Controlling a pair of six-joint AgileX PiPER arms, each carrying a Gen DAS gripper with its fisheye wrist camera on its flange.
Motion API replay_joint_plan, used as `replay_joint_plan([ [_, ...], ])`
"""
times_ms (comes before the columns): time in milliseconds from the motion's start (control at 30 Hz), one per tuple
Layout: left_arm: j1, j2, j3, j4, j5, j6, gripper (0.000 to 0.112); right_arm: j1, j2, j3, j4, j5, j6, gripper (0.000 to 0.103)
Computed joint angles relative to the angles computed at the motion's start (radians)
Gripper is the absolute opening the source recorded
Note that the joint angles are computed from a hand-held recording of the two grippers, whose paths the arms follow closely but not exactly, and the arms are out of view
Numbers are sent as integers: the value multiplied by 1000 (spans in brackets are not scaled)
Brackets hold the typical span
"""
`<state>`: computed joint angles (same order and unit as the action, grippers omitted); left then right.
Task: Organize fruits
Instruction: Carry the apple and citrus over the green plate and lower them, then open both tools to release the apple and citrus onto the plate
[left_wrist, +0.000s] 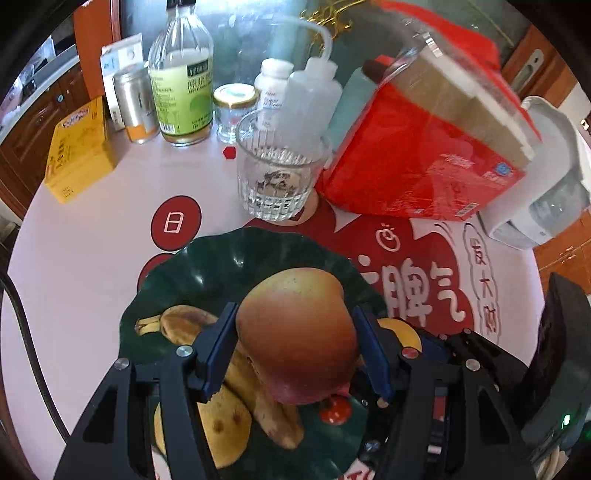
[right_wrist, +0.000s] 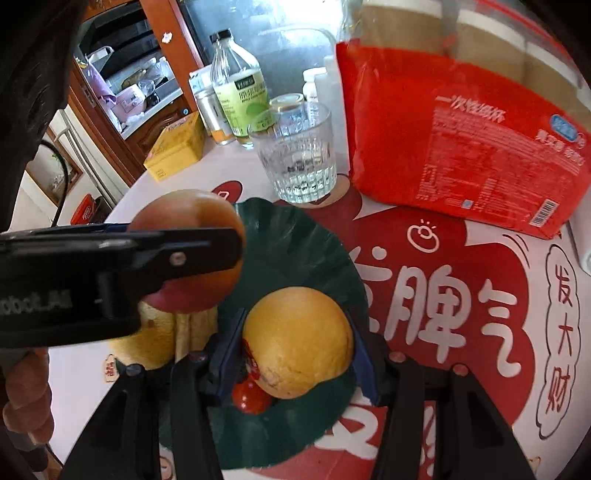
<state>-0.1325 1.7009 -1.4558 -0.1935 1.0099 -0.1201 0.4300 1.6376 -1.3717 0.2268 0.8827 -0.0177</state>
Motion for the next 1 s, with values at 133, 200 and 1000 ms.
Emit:
replay_joint_plan([
  [133, 13, 29, 27, -3, -37, -5, 61, 27, 7, 17, -49, -63, 13, 53],
  [200, 24, 27, 41, -20, -63, 5, 61, 38, 10, 18, -62, -78, 12, 55],
  [1000, 83, -258, 96, 38, 119, 47, 73, 104, -177, 69, -121, -14, 32, 58],
])
